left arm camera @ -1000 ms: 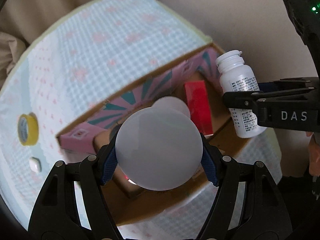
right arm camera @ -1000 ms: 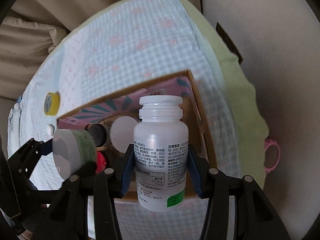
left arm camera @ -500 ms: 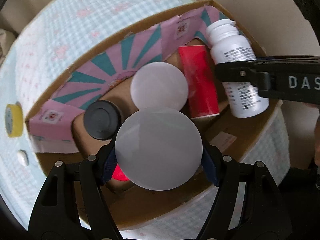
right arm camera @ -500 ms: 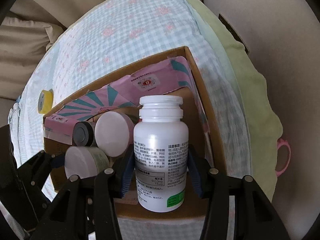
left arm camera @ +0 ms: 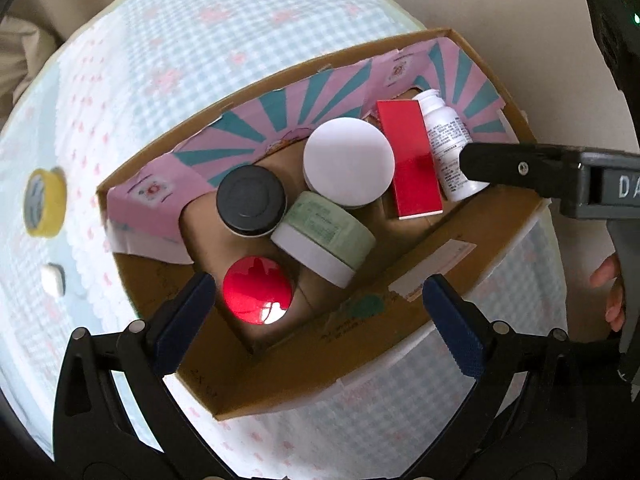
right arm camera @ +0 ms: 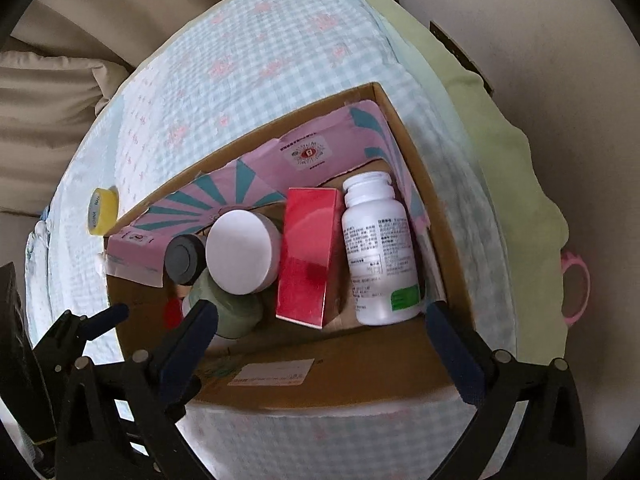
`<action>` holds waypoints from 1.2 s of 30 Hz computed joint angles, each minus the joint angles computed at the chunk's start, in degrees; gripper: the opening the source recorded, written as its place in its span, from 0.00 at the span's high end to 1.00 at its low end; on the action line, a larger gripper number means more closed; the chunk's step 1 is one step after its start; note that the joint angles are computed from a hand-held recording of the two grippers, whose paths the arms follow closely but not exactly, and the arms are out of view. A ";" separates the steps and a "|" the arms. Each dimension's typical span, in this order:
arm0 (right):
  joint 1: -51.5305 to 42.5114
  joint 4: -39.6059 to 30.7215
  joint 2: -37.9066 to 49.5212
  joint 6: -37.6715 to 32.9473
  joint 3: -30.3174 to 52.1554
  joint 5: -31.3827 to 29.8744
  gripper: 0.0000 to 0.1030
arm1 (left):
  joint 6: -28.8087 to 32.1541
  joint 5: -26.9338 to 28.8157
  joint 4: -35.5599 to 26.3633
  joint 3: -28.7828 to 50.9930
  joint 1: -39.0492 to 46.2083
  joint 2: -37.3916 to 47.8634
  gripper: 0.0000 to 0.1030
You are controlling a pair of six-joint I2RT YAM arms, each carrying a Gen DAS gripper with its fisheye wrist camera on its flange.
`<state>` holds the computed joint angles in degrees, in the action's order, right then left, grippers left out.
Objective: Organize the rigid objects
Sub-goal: 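Lift both grippers away from the cardboard box toward the tape roll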
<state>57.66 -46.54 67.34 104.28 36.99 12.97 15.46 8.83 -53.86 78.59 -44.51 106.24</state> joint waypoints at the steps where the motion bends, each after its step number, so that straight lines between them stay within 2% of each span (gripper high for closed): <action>1: -0.02 -0.81 0.19 -0.24 0.54 0.03 0.00 | -0.22 0.13 -0.42 0.90 0.00 0.28 0.00; 10: 2.26 -6.19 0.87 2.67 5.62 1.96 0.00 | -0.71 1.02 -2.75 2.82 0.91 -3.46 0.00; 20: 8.43 -15.78 6.76 8.27 16.79 6.11 0.00 | 1.76 2.46 -6.24 1.33 6.12 -12.72 0.00; 27: 12.80 -25.43 16.69 10.40 33.21 9.18 0.00 | 7.83 4.55 -11.90 2.42 15.88 -19.39 0.00; 31: 12.44 -30.55 23.71 6.92 44.78 9.86 0.00 | 13.99 7.21 -16.53 6.23 25.59 -20.24 0.00; 36: 10.27 -35.14 33.09 0.32 61.28 11.26 0.00 | 21.88 10.74 -20.67 13.82 38.19 -17.11 0.00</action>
